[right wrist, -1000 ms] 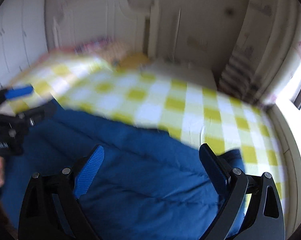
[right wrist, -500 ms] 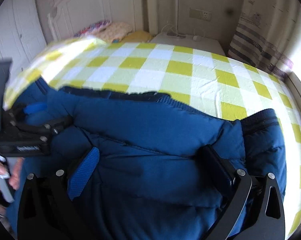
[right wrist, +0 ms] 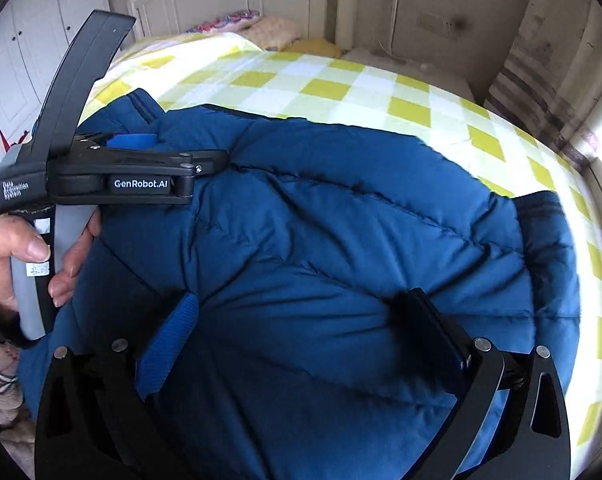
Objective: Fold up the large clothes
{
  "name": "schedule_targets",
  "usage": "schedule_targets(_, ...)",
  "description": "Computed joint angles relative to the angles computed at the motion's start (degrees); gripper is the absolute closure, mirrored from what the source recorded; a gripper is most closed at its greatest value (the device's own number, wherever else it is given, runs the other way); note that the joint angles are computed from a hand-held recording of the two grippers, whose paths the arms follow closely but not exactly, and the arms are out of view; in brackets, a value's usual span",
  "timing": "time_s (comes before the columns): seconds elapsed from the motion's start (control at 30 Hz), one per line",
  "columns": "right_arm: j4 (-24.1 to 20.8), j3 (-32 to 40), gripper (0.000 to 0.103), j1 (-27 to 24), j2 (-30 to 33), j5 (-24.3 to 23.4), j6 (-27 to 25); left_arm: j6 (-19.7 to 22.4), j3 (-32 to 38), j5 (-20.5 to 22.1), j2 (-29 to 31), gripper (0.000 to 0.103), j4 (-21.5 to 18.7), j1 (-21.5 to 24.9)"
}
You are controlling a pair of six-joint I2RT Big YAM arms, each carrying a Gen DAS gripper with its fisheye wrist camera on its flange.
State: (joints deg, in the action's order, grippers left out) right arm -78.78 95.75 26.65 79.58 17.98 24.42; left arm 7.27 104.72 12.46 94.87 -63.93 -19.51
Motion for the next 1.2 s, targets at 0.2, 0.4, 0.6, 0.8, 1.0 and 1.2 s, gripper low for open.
schedule_targets(0.2,2.0,2.7,0.006,-4.5,-0.4,13.5,-4.5,-0.1,0.1,0.4,0.0,0.002,-0.1,0.1)
schedule_targets(0.4,11.1,-10.1,0.016,-17.0,-6.0,-5.3,4.1,-0.5,0.1,1.7,0.0,0.002,-0.2,0.5)
schedule_targets(0.6,12.4,-11.5,0.016,-16.6,-6.8,-4.2,4.7,-1.9,2.8,-1.9,0.5,0.004,-3.5,-0.3)
schedule_targets(0.8,12.9,-12.3,0.015,-16.8,-7.4,-4.9,4.8,1.0,5.4,-5.7,-2.8,0.002,1.0,-6.8)
schedule_targets(1.0,14.0,-13.0,0.015,-17.2,-7.8,-5.6,5.0,3.1,10.6,-10.6,6.3,0.002,-6.2,-11.2)
schedule_targets(1.2,14.5,-13.3,0.015,-17.4,-8.1,-6.2,5.3,1.1,9.0,-3.0,2.8,0.008,-3.2,-5.7)
